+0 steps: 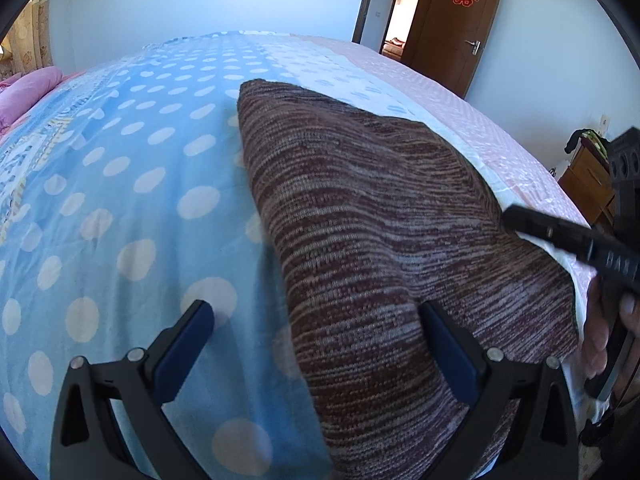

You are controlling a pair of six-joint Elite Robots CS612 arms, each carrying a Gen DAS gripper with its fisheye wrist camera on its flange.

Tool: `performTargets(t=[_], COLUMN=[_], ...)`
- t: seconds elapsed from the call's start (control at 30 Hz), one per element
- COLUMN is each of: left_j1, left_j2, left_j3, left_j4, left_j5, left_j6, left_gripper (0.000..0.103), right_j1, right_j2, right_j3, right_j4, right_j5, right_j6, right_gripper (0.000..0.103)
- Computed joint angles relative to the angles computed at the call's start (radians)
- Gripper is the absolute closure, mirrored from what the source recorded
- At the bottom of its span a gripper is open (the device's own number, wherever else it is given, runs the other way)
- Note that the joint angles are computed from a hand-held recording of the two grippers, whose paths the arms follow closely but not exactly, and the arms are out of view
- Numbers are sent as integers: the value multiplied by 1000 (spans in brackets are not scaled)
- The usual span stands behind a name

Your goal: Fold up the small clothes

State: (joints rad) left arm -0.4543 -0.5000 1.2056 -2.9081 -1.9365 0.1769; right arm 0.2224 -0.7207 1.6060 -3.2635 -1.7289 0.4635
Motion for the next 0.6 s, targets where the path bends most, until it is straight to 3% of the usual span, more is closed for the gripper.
performTargets(t=[0.33, 0.43, 0.6], left_j1=[0, 2, 0], left_j2=[-1, 3, 4], left_j3=[0, -10, -13], left_j4=[4, 22, 26], left_j5=[-1, -13, -9], left_j6=[2, -1, 1], left_gripper=[0, 0, 0], right_j1=[-60, -78, -89], right_j2=[11, 25, 40], right_j3=[-11, -15, -49], right_j4=[38, -6, 11], right_j5=[106, 153, 163], right_j6=[86, 123, 121], right_gripper=[56, 54, 54])
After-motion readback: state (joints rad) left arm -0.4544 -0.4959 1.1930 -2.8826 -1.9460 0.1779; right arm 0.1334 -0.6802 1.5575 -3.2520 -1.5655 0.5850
